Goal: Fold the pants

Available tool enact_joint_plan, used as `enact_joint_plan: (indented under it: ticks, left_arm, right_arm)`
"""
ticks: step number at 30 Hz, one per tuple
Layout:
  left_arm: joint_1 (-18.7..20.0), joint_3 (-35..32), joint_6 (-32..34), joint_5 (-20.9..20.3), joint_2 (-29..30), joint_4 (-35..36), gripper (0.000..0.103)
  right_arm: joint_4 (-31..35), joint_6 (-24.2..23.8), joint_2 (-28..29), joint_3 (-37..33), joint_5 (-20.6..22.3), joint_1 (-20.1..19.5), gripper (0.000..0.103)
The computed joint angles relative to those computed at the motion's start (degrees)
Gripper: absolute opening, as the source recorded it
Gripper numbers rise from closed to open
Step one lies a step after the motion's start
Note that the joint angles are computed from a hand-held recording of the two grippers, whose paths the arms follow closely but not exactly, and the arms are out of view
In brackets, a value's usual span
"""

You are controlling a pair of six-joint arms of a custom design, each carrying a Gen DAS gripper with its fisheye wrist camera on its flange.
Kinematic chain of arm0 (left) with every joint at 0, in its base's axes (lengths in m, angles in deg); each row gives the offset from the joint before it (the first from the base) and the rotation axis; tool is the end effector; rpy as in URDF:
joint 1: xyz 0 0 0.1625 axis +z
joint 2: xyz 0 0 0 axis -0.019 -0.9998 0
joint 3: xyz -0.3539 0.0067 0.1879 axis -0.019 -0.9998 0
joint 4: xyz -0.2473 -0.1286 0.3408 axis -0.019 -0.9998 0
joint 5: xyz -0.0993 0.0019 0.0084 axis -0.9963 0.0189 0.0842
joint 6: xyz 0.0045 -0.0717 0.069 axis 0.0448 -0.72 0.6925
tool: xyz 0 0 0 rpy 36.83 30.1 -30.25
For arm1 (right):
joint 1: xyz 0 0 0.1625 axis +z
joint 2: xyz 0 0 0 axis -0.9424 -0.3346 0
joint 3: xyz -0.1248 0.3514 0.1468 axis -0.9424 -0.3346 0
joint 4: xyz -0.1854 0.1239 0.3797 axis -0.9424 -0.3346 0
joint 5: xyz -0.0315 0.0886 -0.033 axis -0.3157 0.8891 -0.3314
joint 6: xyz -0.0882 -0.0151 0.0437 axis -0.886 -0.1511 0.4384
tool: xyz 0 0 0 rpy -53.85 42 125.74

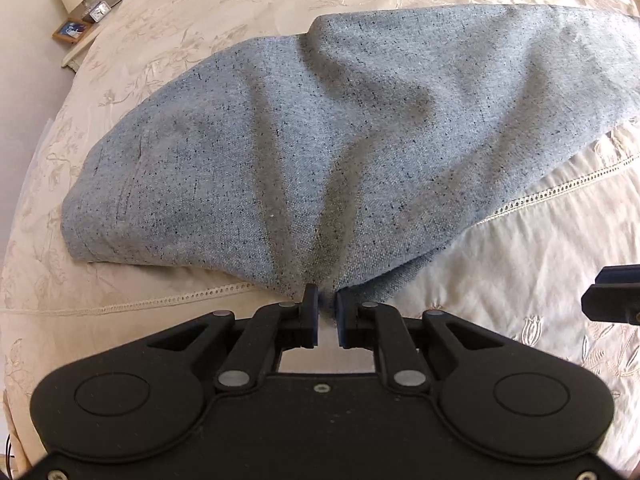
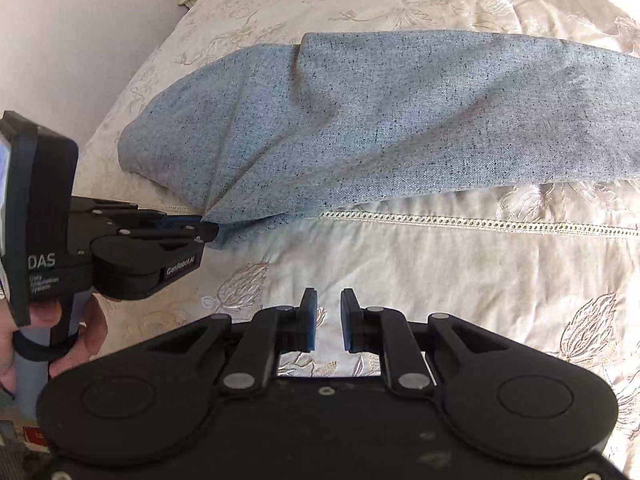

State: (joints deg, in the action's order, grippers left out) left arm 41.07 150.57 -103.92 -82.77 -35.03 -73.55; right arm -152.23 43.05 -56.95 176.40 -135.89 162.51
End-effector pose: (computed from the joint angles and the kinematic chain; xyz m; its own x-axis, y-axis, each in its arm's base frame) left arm -0.1906 -0.4352 0.0419 -0.5021 0.0901 -0.8601 0.3501 0.9306 -0.1069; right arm 0.1180 -0.4379 0.1439 -0.8796 -0.3040 0.3658 -0.3656 0.9241 -0.1112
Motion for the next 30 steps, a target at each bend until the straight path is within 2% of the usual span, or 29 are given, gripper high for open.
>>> enact_joint_plan:
  ticks: [3,4,6,10,15,19,22,25,27,30]
  left_arm:
    - [0.14,-1.35,0.32,1.05,1.53,2.20,0.019]
    - [0.39,-1.73,0.47,0.70,1.30,2.15,0.012]
    - [1.61,-2.90,-1.29,-1.24,-0.42,1.95,0.009]
    - [4.78,-5.15,-1.87,-4.08,-4.28,-1.04,0.009]
    - [6.48,-8.38,3.16,-2.67,-3.19,-2.01,0.009]
    - [6.88,-9.18,4.60,-2.39,-2.16,-1.79,0.009]
    - [6.59,-8.54,4.30,-2.86,-2.70,-1.58,0.009]
    - [6.57,-7.96,3.60,-3.86,-3.34,-1.19,0.009]
    - [6.61,-7.54,3.24,-4.64,-3.61,-1.29,0.010]
    - [6.35,-7.02,2.11,-5.02,-3.39,-0.75,0.010]
  right_arm:
    - [0.56,0.47,-0.27,-0.08,1.01,-0.35,0.016]
    - [0.66,0.66,-0.11,-0.22,1.25,-0.36,0.016]
    - [0.44,0.53,0.59,-0.65,1.68,-0.24,0.016]
    - [-2.33,0.16,3.51,-2.06,2.94,0.67,0.017]
    - [-7.93,0.75,8.52,-5.20,5.72,2.07,0.018]
    - [-9.85,-0.44,13.83,-8.94,5.66,3.05,0.020]
    - [-11.45,-3.61,18.60,-11.96,2.32,3.32,0.020]
    - [-11.61,-5.34,21.69,-14.54,-5.39,3.01,0.019]
    - [-14.61,-7.10,22.46,-14.51,-11.12,1.96,0.016]
    - [-19.36,-8.45,20.84,-13.33,-15.81,-0.67,0.015]
